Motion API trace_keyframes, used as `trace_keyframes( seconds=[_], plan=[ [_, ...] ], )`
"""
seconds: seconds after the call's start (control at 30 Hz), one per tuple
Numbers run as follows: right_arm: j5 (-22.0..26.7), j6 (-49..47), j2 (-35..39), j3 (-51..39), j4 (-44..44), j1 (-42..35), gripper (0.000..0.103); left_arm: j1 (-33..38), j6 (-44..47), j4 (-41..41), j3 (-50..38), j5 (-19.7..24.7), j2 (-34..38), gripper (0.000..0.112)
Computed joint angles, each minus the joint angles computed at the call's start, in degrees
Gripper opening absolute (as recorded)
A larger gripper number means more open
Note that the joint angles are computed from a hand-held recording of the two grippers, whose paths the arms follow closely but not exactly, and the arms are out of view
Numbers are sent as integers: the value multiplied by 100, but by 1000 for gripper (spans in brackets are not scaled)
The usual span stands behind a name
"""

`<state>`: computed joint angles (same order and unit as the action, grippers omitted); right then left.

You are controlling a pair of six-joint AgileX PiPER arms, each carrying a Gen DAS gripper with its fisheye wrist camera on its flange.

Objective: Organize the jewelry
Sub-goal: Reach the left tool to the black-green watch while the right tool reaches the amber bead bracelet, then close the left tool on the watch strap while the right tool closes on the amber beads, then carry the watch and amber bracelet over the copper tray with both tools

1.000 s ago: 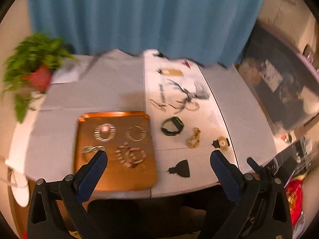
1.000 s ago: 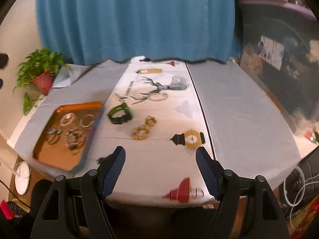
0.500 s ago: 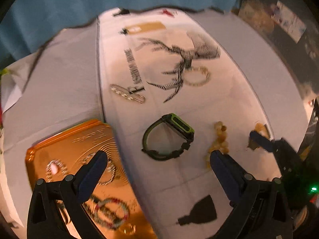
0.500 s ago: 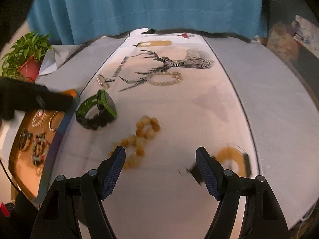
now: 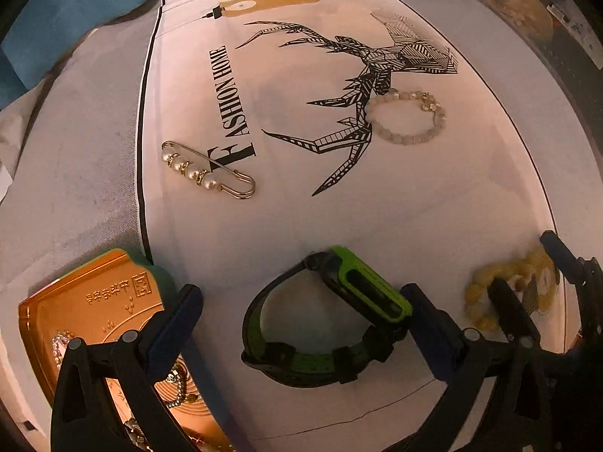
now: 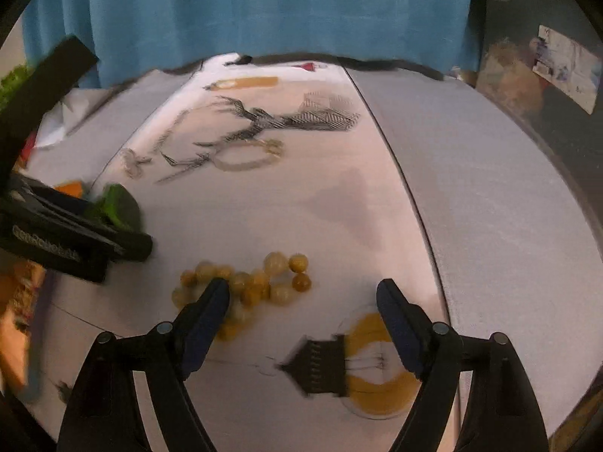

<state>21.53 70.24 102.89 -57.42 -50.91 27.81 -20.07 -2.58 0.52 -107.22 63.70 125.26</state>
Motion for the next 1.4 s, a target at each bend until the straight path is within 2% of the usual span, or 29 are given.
trace_keyframes(
  seconds=[0.03, 0.1, 0.13, 0.17, 0.23, 0.27, 0.37, 0.43, 0.53, 0.67, 0.83, 1.03, 1.13, 1.4],
  plan=[
    [-53, 68, -28, 57, -114, -23, 76, 2, 16, -3, -27, 27, 17, 103],
    [-140, 415, -128, 213, -512, 21, 55, -1, 34, -19, 33, 13, -21, 99],
    [-186, 501, -170, 271, -664, 44, 34, -16, 59, -19, 157, -88, -104, 87],
    [-226, 518, -205, 313, -756, 80, 13, -27, 185, -89, 380, -293, -283, 61],
    [-81, 393, -217, 297, -746, 182, 13, -100, 264, -81, 533, -269, -495, 41],
    [-156, 319, -253, 331, -674, 158, 13, -83, 315, -188, 580, -275, -554, 39],
    [-538, -70, -462, 477, -117, -87, 13, -54, 505, -420, 940, -487, -889, 37],
    [-534, 215, -711, 597, -363, -111, 13, -77, 483, -406, 1197, -671, -1139, 37],
    [-326, 331, -1167, 705, -548, -43, 13, 60, 598, -714, 1575, -807, -1600, 37],
    [58, -26, -1734, 684, -247, 117, 13, 54, 432, -768, 1787, -751, -2155, 37],
    [673, -266, -2383, 653, -42, 496, 13, 103, 326, -843, 2437, -761, -3201, 37],
    [1671, -269, -3326, 761, 36, 1435, 13, 176, -17, -661, 3454, -514, -4977, 37],
    [2391, -49, -3729, 808, -45, 2226, 13, 200, -210, -534, 3916, -259, -5867, 37],
    [4777, 1330, -4193, 963, -357, 5284, 13, -175, -1062, 109, 4997, 589, -8042, 37]
  ],
)
